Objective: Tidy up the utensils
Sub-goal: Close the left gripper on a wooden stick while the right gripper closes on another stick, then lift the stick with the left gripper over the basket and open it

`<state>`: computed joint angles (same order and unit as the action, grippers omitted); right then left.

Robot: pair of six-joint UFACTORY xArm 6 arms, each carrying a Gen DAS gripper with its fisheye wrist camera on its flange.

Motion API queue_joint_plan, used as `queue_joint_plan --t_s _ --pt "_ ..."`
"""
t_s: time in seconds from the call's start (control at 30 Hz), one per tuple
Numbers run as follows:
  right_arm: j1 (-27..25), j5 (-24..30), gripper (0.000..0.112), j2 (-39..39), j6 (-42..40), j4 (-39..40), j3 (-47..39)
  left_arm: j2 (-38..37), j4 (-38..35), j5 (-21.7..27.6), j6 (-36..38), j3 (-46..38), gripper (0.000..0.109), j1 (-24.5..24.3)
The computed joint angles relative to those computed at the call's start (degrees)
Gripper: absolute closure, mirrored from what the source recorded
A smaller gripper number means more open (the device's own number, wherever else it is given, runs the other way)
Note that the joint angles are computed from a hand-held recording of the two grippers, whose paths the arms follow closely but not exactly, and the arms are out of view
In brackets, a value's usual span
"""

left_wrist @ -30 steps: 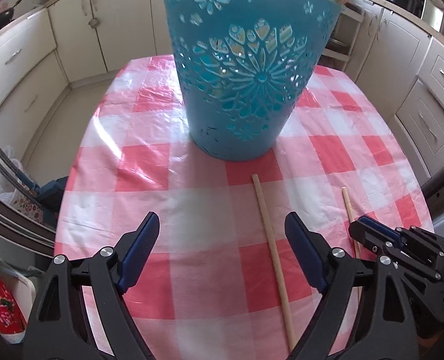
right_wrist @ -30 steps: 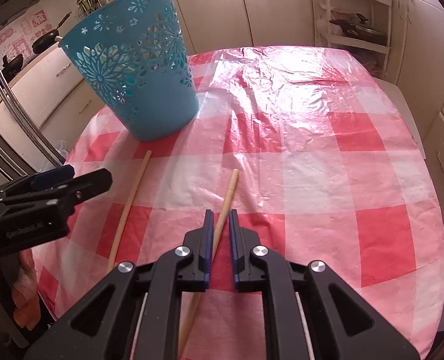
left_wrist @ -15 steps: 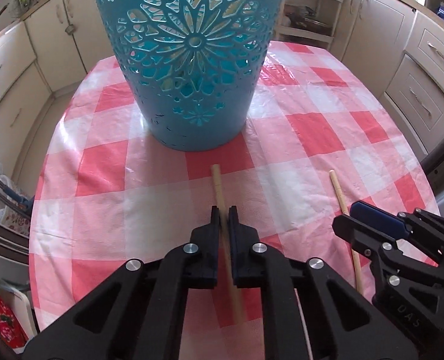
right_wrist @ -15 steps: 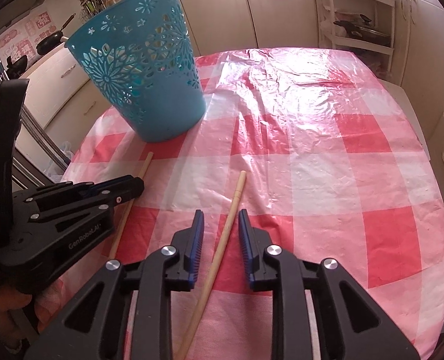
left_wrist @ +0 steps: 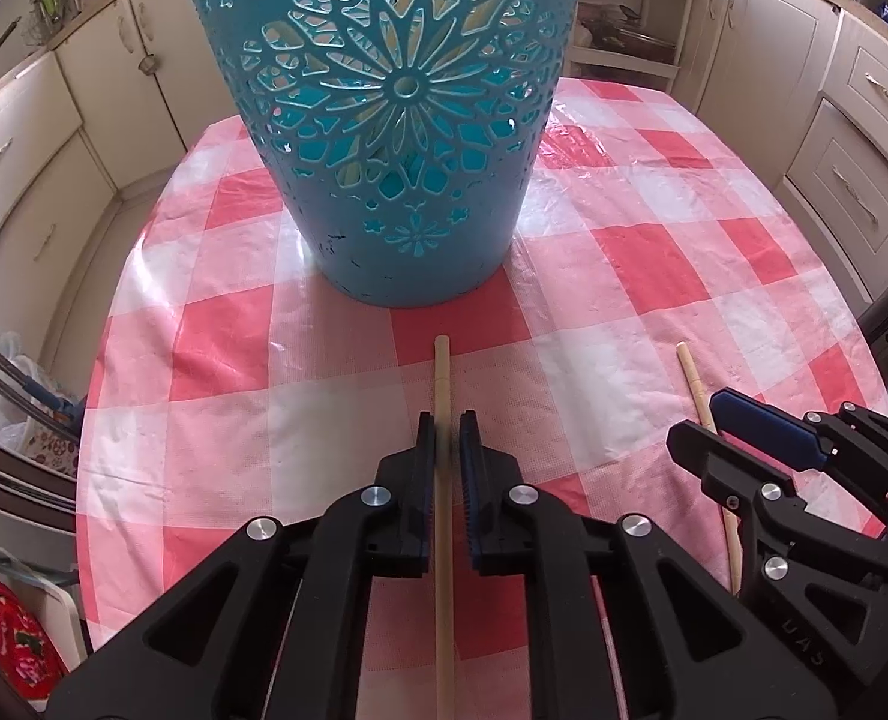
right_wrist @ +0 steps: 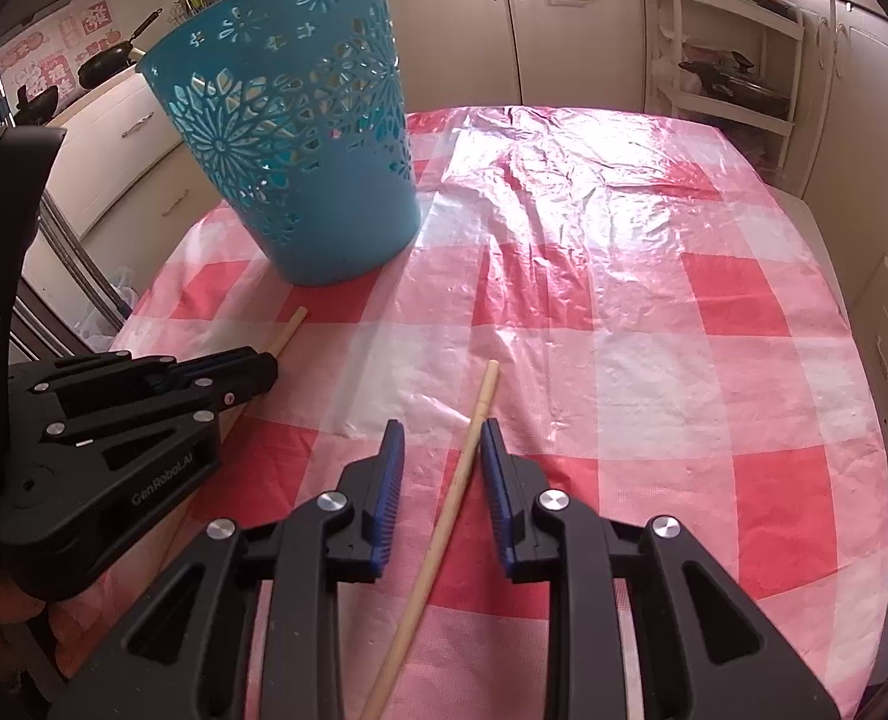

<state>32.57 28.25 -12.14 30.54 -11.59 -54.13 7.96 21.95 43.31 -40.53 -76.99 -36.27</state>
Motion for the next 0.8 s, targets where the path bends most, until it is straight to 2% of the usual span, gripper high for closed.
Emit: queue_joint_plan --t_s 0.07,0.4,0.43,0.5,0.57,0.8 --pt "0.31 0.37 0.105 0.33 -2.45 1.45 -0.41 0.06 0.03 -0.06 -0.05 -0.07 0.099 0.02" --pt "0.41 0.81 0.105 0.86 -2.33 0.27 -1.0 0.3 1.19 0.05 -0.49 -0.26 0.092 0.13" --pt "0.49 0.61 0.105 0.95 -3.2 0.88 -1.01 0.39 1.45 0.14 -0.23 -0.37 0.093 0.08" --pt "0.69 0.29 0.105 1.13 -3.59 0.56 -1.04 0.48 -0.28 -0.93 2.16 -0.27 0.103 0.15" --pt "0.69 -0.17 0.105 1.32 -3.54 0.51 -1.02 0.42 -0.71 -0.76 3.42 -0.3 0.103 0.05" --pt "0.25 -1.39 0.105 1.3 -5.08 3.86 -0.63 -4.31 -13.74 -2.66 12.69 3.16 0.103 2.09"
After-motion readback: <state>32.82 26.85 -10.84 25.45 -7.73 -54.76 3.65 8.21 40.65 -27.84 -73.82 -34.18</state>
